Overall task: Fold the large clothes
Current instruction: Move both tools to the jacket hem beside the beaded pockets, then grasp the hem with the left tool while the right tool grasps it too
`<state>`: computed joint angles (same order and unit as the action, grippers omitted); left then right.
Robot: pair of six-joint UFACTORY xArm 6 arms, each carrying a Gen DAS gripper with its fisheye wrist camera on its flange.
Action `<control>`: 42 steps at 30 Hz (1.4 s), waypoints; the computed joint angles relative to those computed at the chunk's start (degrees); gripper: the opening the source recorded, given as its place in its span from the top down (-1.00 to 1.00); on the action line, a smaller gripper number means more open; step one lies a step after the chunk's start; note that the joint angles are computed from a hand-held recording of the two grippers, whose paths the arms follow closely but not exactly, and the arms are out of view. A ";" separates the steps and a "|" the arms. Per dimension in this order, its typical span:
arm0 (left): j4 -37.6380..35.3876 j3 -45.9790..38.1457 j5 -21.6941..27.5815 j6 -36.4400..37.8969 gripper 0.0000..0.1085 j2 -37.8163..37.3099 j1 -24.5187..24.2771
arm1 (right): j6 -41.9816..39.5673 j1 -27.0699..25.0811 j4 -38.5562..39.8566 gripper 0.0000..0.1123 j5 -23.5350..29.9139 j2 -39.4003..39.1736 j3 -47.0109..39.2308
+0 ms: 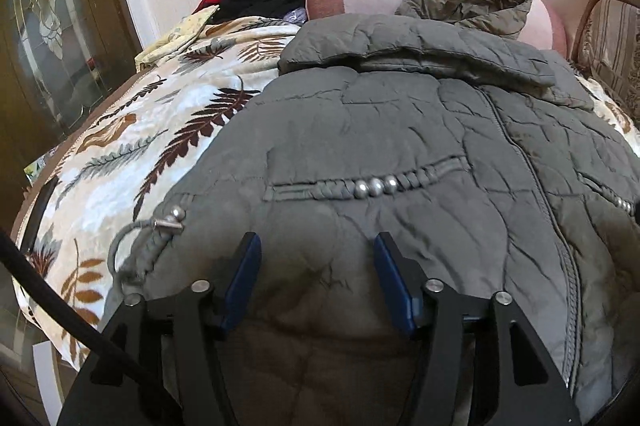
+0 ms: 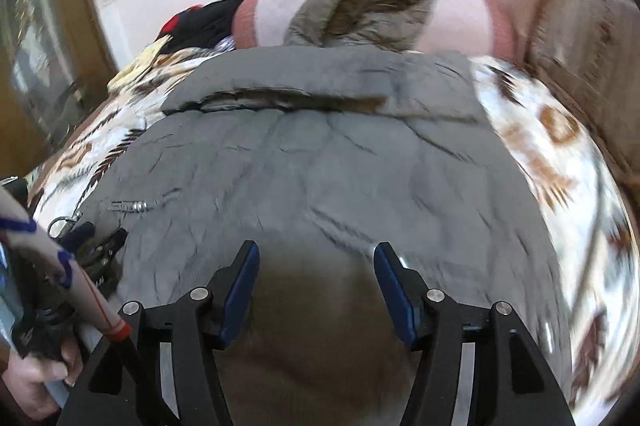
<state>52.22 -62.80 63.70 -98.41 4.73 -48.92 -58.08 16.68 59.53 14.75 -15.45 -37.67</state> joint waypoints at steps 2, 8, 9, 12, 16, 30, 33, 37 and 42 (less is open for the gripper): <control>-0.24 0.41 -0.57 0.17 -0.17 -0.10 0.15 | 0.82 -1.09 0.37 -0.17 -0.51 -1.80 2.32; -0.84 1.27 -2.09 0.18 -0.31 -0.18 1.17 | 8.81 0.52 -8.73 -0.20 -5.58 0.26 5.12; -0.80 1.19 -1.96 0.35 -0.31 -0.09 1.13 | 8.75 0.84 -9.08 -0.23 -6.48 0.65 5.23; -0.72 1.21 -1.99 0.65 -0.33 0.04 1.16 | 10.29 1.81 -11.20 -0.35 -8.98 2.43 5.14; -0.49 1.16 -1.84 0.95 -0.35 0.22 1.20 | 8.94 1.94 -9.02 -0.41 -9.06 3.40 4.68; -0.37 1.34 -2.31 1.13 -0.36 0.18 1.24 | 3.58 4.32 -4.63 -0.44 -13.19 3.69 5.58; -0.33 1.50 -2.32 1.20 -0.37 0.05 1.14 | 3.04 4.38 -4.18 -0.44 -13.30 3.76 5.54; -0.24 3.12 -4.17 0.55 -0.36 -1.75 1.50 | 2.44 4.44 -3.61 -0.46 -13.31 3.73 5.50; 1.62 8.32 -6.65 -4.32 -0.36 -8.88 1.98 | 0.79 2.71 -1.55 -0.46 -9.39 0.76 5.79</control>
<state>53.83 -54.48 57.05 -102.73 -4.15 -46.94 -57.30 19.39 57.98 5.36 -14.69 -31.88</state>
